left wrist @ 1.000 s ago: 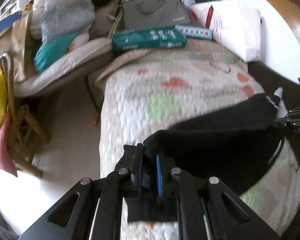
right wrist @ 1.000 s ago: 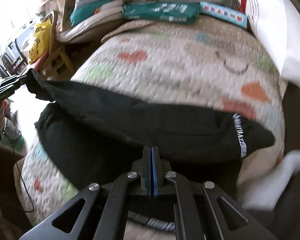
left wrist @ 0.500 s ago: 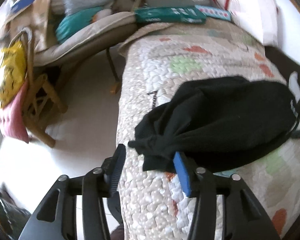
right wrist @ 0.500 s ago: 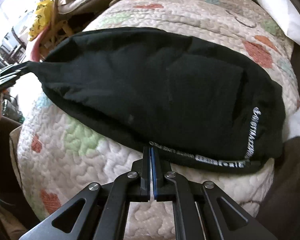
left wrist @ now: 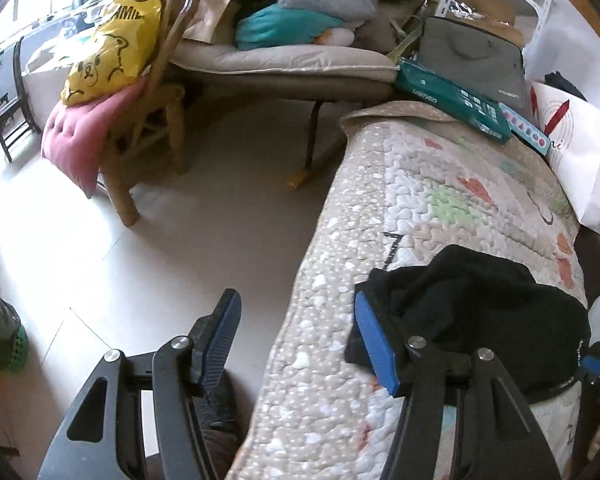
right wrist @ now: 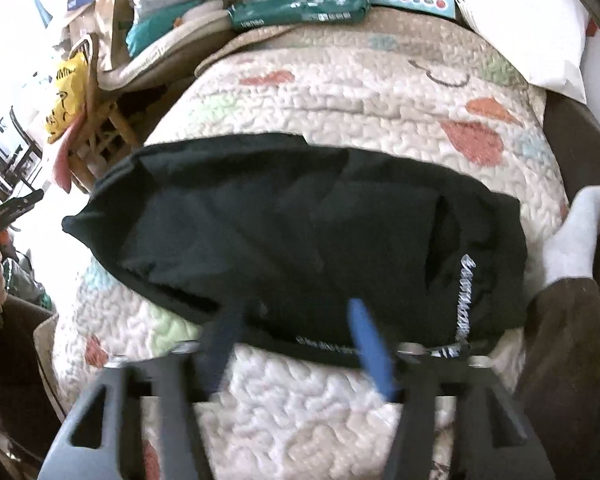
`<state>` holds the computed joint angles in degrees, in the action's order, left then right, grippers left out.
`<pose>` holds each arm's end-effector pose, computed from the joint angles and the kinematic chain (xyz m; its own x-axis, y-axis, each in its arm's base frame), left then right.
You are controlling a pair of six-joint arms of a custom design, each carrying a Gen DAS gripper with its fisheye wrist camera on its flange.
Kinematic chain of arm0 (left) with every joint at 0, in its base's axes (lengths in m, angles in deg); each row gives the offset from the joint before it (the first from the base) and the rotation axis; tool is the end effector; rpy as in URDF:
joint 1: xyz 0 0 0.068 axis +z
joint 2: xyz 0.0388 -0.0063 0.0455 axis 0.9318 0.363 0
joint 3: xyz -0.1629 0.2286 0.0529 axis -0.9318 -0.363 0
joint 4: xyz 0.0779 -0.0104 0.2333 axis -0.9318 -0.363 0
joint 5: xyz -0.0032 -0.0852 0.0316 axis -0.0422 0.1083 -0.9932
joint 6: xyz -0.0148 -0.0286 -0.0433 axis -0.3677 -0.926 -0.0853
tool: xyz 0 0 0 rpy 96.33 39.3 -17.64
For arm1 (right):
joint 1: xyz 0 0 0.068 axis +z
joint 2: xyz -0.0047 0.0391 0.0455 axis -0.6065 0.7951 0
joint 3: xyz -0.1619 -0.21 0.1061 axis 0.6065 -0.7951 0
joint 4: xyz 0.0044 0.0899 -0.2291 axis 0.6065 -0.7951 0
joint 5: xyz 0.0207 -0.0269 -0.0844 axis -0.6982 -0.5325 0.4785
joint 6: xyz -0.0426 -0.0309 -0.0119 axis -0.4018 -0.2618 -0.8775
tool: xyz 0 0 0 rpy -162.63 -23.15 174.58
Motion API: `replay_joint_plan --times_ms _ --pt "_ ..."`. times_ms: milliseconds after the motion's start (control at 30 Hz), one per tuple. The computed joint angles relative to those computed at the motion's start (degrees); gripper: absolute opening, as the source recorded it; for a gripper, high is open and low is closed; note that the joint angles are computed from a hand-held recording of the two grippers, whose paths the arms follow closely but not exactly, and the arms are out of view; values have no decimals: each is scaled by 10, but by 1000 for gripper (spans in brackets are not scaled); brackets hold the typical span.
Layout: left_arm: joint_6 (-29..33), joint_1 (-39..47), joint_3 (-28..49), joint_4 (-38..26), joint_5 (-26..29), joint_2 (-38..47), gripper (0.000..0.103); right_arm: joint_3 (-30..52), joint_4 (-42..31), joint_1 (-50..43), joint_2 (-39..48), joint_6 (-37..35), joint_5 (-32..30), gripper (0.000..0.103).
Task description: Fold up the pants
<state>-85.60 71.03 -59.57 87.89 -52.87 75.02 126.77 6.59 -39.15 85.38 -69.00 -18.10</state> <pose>0.2048 0.0145 0.1117 -0.6173 -0.5254 -0.5856 -0.5318 0.8272 -0.1816 0.3360 0.0017 0.1424 -0.7709 -0.4502 -0.4506 -0.5493 0.8280 0.1125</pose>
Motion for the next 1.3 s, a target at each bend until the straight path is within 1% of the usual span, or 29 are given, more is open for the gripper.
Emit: replay_joint_plan --times_ms 33,133,200,267,300,333,367,400,433,467,500,533,567,600,633,667,700,767,833,900,933,967,1033,1067,1100,1167,1233,1267,1300 --pt "-17 -28 18 -5 -15 19 59 -1 8 6 1 7 1 69" --pt "-43 -78 65 3 0 85 59 -8 52 32 13 48 26 68" --pt "-59 -108 92 2 -4 124 59 7 67 47 44 78 35 66" --pt "-64 -144 125 -3 -21 174 59 16 74 54 69 96 50 65" --pt "-63 -153 134 -9 -28 189 59 24 69 56 88 103 72 64" --pt "-62 -164 155 -28 -38 223 59 26 66 54 99 107 82 64" --pt "-59 -165 161 -32 -38 247 59 26 62 44 106 108 73 66" --pt "-56 -162 162 -32 -34 265 63 31 49 25 111 115 52 68" --pt "-54 -153 161 -28 -25 287 74 35 39 14 114 121 49 68" --pt "-59 -138 138 10 -10 287 77 38 31 3 116 128 61 68" --pt "-71 -114 120 28 16 281 84 32 37 -6 118 125 78 68" --pt "-85 -82 107 38 55 276 85 25 44 -14 115 112 77 68" --pt "-97 -48 84 72 100 272 85 17 51 -18 111 96 79 68" --pt "-109 -23 67 99 129 273 85 9 59 -13 104 85 102 68" --pt "-120 -9 55 118 143 273 85 -1 68 -3 95 82 136 69" --pt "-136 2 40 137 148 272 85 -10 79 8 84 83 161 69" --pt "-153 12 18 172 150 267 85 -23 93 17 70 80 171 69" --pt "-167 23 -2 194 149 253 84 -40 110 38 34 67 162 69" --pt "-178 26 -21 205 137 228 84 -23 89 63 15 61 127 69" --pt "-176 26 -34 216 128 205 84 28 63 89 29 74 104 69" --pt "-173 17 -34 210 117 193 84 70 48 103 51 90 97 69" --pt "-168 17 -27 201 115 187 84 107 34 112 73 103 89 66" --pt "-166 7 -20 191 116 180 84 215 -5 127 149 141 72 60" --pt "-163 6 -17 190 123 181 84 283 -35 130 196 157 61 60" --pt "-165 1 -11 189 124 187 84 327 -53 136 228 167 60 60" --pt "-168 1 -5 185 128 192 84 407 -73 149 289 177 91 60" --pt "-171 10 -1 184 141 196 84 496 -120 155 349 168 99 59" --pt "-173 17 0 184 148 196 84 516 -139 156 365 163 95 38" --pt "-174 20 -2 184 151 194 84 550 -175 158 387 153 85 21"
